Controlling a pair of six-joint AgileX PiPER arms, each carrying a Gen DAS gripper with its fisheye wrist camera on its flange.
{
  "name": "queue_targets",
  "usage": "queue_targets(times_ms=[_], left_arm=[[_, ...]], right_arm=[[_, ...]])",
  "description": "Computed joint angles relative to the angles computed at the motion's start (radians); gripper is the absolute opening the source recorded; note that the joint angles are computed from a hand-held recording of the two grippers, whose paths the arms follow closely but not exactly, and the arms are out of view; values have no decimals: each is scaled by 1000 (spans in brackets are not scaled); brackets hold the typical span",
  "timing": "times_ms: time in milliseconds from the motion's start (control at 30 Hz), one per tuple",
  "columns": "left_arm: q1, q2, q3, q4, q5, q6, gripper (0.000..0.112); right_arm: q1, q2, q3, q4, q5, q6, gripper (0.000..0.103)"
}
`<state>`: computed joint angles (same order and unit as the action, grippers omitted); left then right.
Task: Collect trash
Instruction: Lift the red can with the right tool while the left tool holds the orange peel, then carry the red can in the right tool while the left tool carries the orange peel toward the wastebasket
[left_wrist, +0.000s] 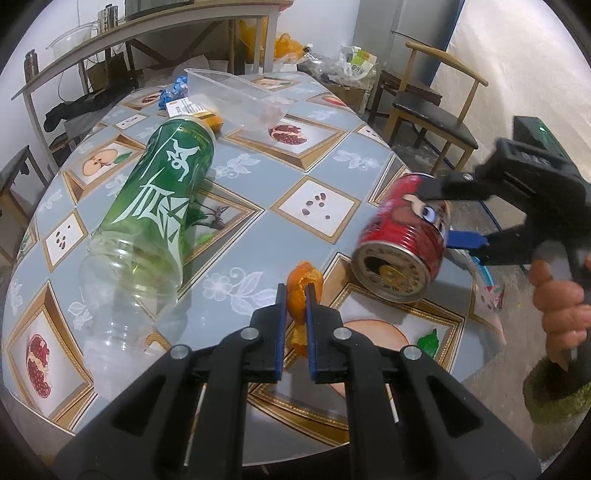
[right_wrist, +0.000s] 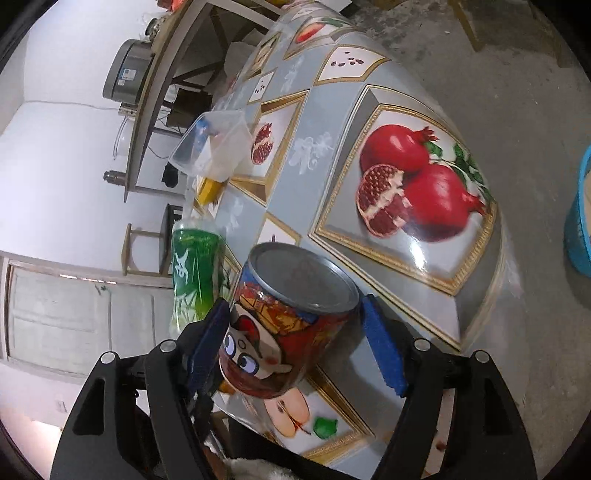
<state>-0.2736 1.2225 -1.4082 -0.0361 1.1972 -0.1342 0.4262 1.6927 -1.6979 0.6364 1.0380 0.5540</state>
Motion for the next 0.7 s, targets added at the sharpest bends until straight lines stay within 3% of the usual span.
queue_targets(times_ms=[700], left_arm=[[-12,8,1,6,-6,-9,8]], right_arm=[[-40,68,-28,117,-2,-55,69]])
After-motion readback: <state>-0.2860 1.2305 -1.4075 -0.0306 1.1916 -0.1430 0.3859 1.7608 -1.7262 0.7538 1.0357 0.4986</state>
